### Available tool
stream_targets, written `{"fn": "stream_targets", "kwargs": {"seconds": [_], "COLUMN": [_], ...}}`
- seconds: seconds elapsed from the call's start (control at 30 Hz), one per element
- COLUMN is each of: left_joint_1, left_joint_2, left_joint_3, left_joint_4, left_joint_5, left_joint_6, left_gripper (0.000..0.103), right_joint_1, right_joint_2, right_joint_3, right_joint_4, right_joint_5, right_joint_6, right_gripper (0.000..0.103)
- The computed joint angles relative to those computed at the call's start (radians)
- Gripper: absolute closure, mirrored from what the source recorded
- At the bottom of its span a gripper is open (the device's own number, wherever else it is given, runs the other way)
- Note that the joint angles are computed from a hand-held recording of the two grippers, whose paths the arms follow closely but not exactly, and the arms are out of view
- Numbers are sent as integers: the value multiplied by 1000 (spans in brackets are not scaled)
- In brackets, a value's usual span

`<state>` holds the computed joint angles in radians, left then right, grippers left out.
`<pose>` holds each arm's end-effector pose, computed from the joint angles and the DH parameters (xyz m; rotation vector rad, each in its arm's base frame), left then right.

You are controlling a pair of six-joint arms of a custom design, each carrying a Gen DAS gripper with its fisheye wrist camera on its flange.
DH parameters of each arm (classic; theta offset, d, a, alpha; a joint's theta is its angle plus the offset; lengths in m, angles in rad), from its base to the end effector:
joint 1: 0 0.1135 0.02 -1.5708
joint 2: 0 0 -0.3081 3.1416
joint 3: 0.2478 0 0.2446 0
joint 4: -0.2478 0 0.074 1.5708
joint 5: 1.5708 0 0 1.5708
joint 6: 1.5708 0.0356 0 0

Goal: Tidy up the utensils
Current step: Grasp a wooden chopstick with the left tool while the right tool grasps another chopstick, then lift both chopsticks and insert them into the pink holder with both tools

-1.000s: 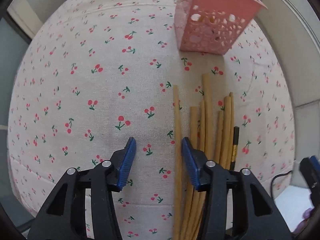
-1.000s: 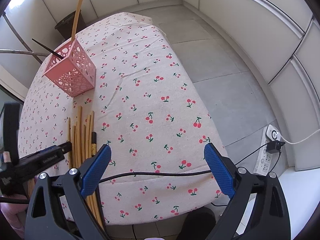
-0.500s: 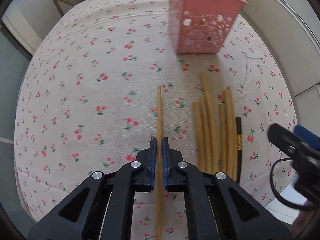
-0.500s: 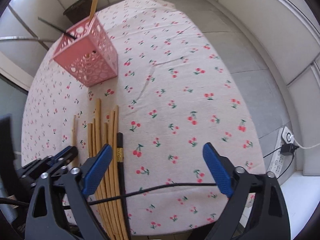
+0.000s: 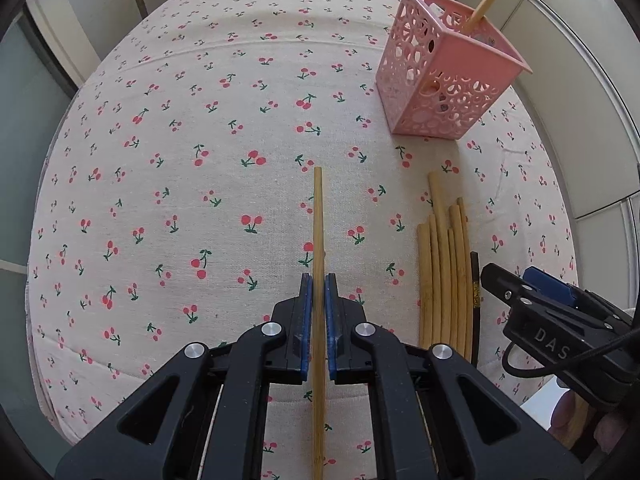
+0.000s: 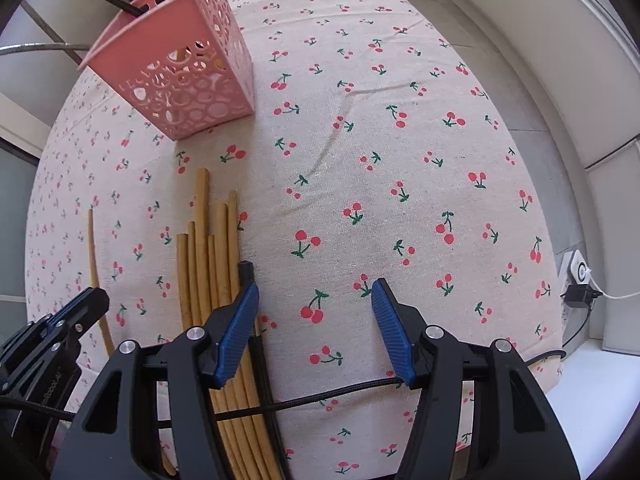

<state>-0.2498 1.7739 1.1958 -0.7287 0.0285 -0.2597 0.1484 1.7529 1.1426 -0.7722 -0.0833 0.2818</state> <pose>0.3313 -0.0856 0.2301 -0.0088 2.8901 -0.1366 0.3210 0.0510 0.2222 0.1863 2.9642 0.1808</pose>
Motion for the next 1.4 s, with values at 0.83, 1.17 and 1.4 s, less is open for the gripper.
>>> {"fn": "stream_targets", "kwargs": {"seconds": [0.83,1.17,1.4], "left_joint_1": [87,111,107], "left_joint_2": [-172,-367,-439], "left_joint_3": [-95,-117,-30], "left_joint_4": [107,166,117], "left_joint_5": [167,185,154], "left_joint_6": [26,0,10], "left_gripper": [98,98,97], "right_joint_1": [-49,-118,-188], "right_joint_2": [-160,-400,-484], "right_joint_3": [-118,-108,-60], "right_joint_4": [145,162,120], "right_joint_5": [-127,-167,-223], "right_joint_6": [14,-3,14], "right_gripper": [96,96,96]}}
